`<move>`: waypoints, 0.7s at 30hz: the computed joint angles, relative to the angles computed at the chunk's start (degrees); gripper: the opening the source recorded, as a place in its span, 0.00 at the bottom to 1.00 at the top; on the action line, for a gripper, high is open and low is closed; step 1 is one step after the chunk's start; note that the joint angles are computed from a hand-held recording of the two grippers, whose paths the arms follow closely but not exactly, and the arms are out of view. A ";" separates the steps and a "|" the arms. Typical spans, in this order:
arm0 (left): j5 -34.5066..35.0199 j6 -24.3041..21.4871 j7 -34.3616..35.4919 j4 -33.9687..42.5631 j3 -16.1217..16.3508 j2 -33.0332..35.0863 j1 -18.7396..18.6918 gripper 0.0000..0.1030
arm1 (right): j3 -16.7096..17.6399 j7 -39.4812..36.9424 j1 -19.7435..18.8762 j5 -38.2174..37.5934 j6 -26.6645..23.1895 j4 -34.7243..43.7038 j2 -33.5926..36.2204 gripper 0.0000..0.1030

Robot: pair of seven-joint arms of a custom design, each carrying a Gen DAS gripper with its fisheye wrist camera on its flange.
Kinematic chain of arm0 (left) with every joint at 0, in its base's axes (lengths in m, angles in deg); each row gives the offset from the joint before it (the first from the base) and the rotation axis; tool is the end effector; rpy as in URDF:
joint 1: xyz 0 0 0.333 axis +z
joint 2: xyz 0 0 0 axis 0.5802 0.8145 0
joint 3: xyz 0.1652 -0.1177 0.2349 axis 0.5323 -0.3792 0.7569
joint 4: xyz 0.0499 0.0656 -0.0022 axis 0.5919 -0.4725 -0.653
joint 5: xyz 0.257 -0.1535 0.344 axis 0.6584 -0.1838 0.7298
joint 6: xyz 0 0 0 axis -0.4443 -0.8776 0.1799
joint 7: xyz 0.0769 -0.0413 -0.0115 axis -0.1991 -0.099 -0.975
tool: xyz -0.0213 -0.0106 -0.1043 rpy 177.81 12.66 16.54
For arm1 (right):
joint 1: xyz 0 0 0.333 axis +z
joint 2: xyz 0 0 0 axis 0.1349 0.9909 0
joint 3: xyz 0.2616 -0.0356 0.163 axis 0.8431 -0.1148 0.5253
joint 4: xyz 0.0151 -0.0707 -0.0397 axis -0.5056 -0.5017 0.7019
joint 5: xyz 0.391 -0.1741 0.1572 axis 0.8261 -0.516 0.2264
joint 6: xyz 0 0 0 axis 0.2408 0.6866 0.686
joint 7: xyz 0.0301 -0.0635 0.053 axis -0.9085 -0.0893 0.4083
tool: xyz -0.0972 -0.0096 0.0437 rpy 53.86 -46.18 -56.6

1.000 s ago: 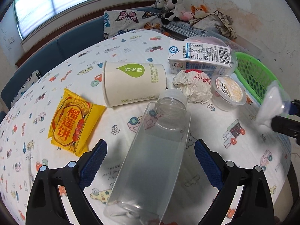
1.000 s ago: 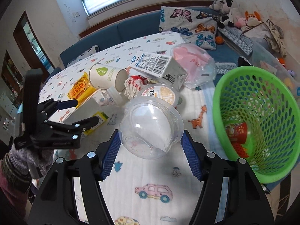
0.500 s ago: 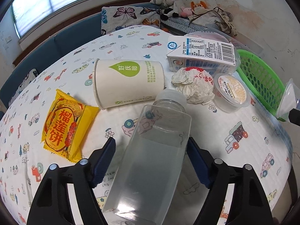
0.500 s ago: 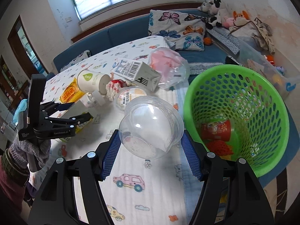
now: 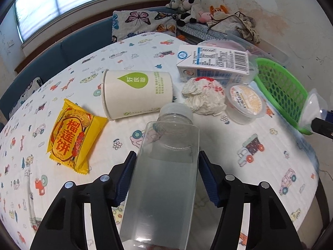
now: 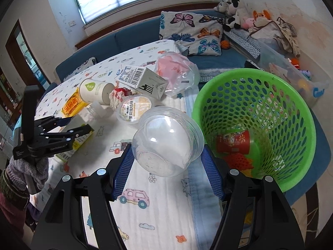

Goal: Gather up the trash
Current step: 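Drop the dome lid into the basket with the right tool while the left tool carries the bottle over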

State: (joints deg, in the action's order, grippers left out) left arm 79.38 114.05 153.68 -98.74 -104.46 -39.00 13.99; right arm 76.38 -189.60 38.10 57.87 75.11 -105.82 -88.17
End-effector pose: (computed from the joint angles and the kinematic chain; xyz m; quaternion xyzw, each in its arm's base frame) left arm 0.5272 -0.4108 0.4960 -0.3142 0.8999 -0.2766 0.1224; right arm 0.3170 0.3882 0.5318 -0.4951 0.7900 -0.2246 0.2834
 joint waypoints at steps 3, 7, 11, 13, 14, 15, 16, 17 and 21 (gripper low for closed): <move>-1.68 0.59 1.36 -1.42 -0.13 -1.64 -0.08 0.56 | -0.03 0.10 0.23 0.27 -0.55 -0.69 -0.96 0.64; -3.46 0.80 2.35 -2.37 -0.24 -3.15 -0.31 0.56 | 0.11 0.35 0.30 0.50 -1.69 -1.59 -2.35 0.64; -5.89 0.79 3.79 -3.16 -0.40 -4.78 -0.79 0.56 | 0.05 0.50 0.46 1.06 -3.16 -2.98 -4.35 0.64; -7.42 0.60 4.82 -3.36 -0.44 -5.51 -1.14 0.56 | -0.04 0.59 0.56 1.50 -3.87 -3.88 -5.51 0.64; -8.13 0.46 5.30 -3.38 -0.45 -5.80 -1.32 0.56 | -0.10 0.69 0.62 1.79 -4.21 -4.43 -6.19 0.64; -8.68 0.36 5.69 -3.35 -0.48 -6.03 -1.48 0.56 | -0.15 0.78 0.66 2.03 -4.43 -4.92 -6.78 0.64; -9.13 0.32 6.00 -3.30 -0.57 -6.30 -1.69 0.56 | -0.27 0.82 0.75 2.37 -4.86 -5.62 -7.66 0.64; -9.47 0.29 6.24 -3.27 -0.66 -6.54 -1.90 0.56 | -0.24 0.85 0.75 2.55 -5.13 -6.03 -8.17 0.64; -10.88 -0.05 7.26 -2.62 -1.02 -7.06 -2.83 0.56 | -0.79 0.47 0.96 3.89 -6.56 -8.28 -10.95 0.64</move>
State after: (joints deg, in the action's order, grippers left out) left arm 68.50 114.01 160.94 -101.36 -105.49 -46.06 11.16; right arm 75.59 -189.13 39.06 61.76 68.55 -114.10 -99.12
